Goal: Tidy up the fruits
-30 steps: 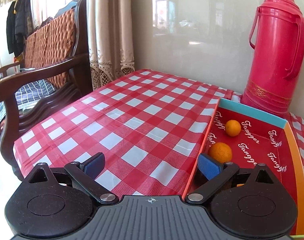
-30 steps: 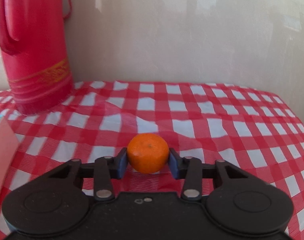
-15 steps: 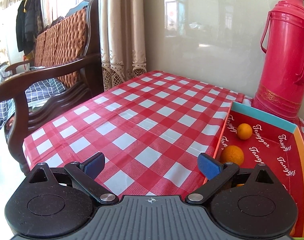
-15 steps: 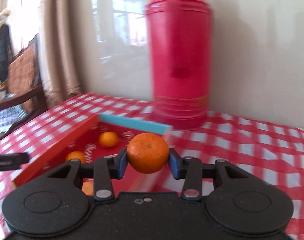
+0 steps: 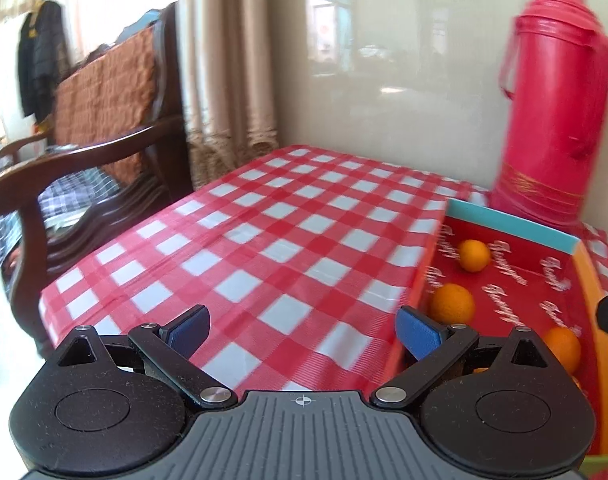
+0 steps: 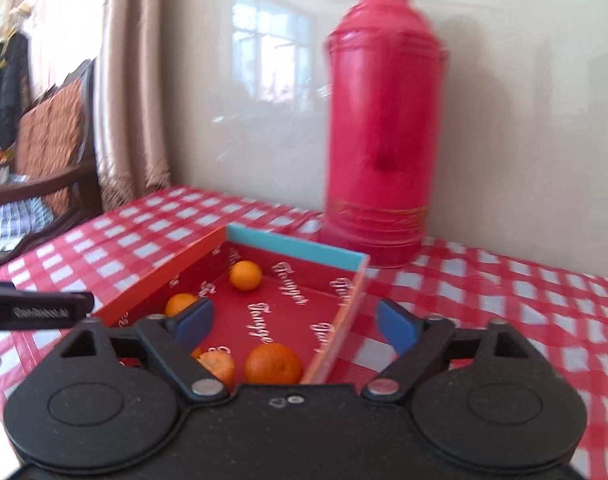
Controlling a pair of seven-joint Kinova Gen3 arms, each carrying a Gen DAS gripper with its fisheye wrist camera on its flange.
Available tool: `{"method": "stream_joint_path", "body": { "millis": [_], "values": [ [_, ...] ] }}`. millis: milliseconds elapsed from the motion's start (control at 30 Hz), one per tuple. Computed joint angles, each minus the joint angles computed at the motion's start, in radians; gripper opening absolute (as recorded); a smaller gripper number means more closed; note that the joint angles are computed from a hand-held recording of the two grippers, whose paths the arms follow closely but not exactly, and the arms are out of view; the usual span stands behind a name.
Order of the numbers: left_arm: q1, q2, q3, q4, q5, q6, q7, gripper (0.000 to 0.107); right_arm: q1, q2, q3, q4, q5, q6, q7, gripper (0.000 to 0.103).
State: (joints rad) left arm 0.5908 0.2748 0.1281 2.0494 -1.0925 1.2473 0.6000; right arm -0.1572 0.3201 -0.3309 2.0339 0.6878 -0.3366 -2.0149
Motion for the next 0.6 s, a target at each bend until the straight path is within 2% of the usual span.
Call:
{"method": "stream_joint_path", "body": {
  "millis": [33, 100, 233, 300, 367, 467, 600],
  "values": [
    [0.007, -0.002, 0.007, -0.004, -0.003, 0.001, -0.014, 0.099, -0.005, -0.023, 0.019, 0.03, -0.04, -0.014, 0.013, 0.097],
    [0.032, -0.005, 0.025, -0.02, 0.007, 0.026, -0.04, 0.099, 0.031, -0.069, 0.002, 0.077, -0.071, -0.001, -0.01, 0.097],
    [0.12, -0.027, 0.073, -0.042, 0.035, 0.107, -0.05, 0.099, 0.182, -0.166, -0.082, 0.169, -0.011, 0.007, -0.168, 0.097],
    [0.162, -0.043, 0.099, -0.063, 0.06, 0.155, -0.066, 0.099, 0.221, -0.223, -0.082, 0.214, 0.026, -0.002, -0.249, 0.097],
    [0.216, -0.051, 0.125, -0.083, 0.068, 0.225, -0.058, 0.101, 0.186, -0.282, -0.031, 0.24, 0.063, 0.034, -0.331, 0.097],
    [0.294, -0.042, 0.158, -0.126, 0.072, 0.338, -0.058, 0.103, 0.08, -0.371, 0.102, 0.281, 0.174, 0.064, -0.453, 0.097],
    [0.364, -0.049, 0.185, -0.159, 0.084, 0.408, -0.048, 0.103, 0.064, -0.474, 0.129, 0.32, 0.298, 0.096, -0.574, 0.097]
  ]
}}
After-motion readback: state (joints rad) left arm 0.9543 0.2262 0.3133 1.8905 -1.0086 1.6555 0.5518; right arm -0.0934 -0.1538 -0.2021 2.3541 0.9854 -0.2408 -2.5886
